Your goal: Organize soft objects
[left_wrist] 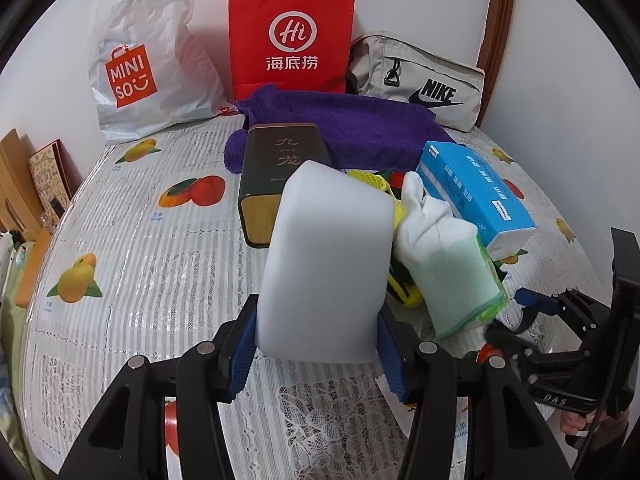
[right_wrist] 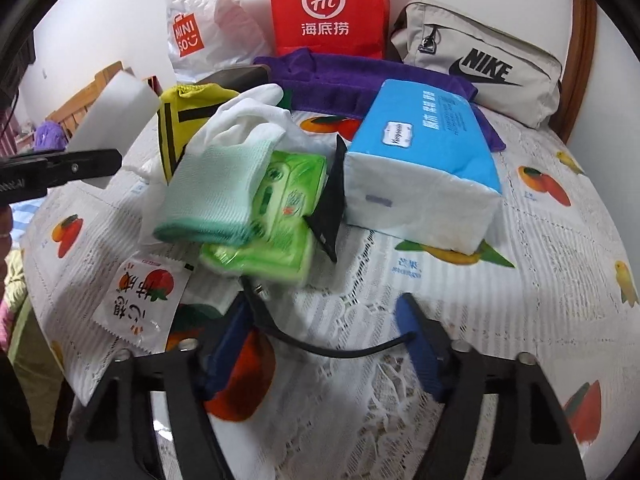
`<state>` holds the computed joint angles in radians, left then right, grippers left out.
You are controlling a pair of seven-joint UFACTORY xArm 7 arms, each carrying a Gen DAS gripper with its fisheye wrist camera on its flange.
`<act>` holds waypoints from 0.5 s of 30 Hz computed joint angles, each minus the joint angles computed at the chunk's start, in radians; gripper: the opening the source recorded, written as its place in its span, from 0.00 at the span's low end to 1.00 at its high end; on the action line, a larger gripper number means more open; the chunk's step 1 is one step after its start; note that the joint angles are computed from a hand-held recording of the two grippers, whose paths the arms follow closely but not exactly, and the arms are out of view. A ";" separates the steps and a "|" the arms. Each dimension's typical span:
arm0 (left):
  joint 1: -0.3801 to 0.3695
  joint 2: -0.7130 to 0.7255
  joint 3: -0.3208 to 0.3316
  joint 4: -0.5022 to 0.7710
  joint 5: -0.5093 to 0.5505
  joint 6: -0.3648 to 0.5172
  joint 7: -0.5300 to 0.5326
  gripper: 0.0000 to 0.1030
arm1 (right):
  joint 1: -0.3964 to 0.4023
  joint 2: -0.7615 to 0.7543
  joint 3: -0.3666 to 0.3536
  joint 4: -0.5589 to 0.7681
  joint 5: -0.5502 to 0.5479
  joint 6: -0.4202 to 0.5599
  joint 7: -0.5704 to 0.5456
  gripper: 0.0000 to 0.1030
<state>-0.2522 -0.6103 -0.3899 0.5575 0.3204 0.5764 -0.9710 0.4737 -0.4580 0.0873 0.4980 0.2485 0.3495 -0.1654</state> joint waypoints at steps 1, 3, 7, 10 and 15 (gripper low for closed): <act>-0.002 -0.004 0.000 -0.002 -0.001 0.002 -0.002 0.50 | 0.011 -0.009 -0.018 -0.003 0.016 0.007 -0.014 0.56; -0.007 -0.010 0.002 -0.005 -0.005 0.003 -0.002 0.50 | 0.025 -0.029 -0.041 -0.013 0.043 0.014 -0.033 0.54; -0.010 -0.021 -0.005 -0.009 -0.008 0.018 -0.009 0.50 | 0.070 -0.066 -0.095 -0.034 0.108 0.021 -0.094 0.12; -0.016 -0.026 -0.005 -0.013 -0.013 0.030 -0.012 0.50 | 0.122 -0.069 -0.156 -0.018 0.226 0.078 -0.169 0.10; -0.025 -0.033 0.000 -0.023 -0.024 0.043 -0.014 0.50 | 0.071 -0.074 -0.080 -0.034 0.209 0.052 -0.154 0.08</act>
<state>-0.2772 -0.6437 -0.3898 0.5342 0.2961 0.6195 -0.9850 0.5448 -0.5317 0.0072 0.4640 0.4577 0.4018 -0.3196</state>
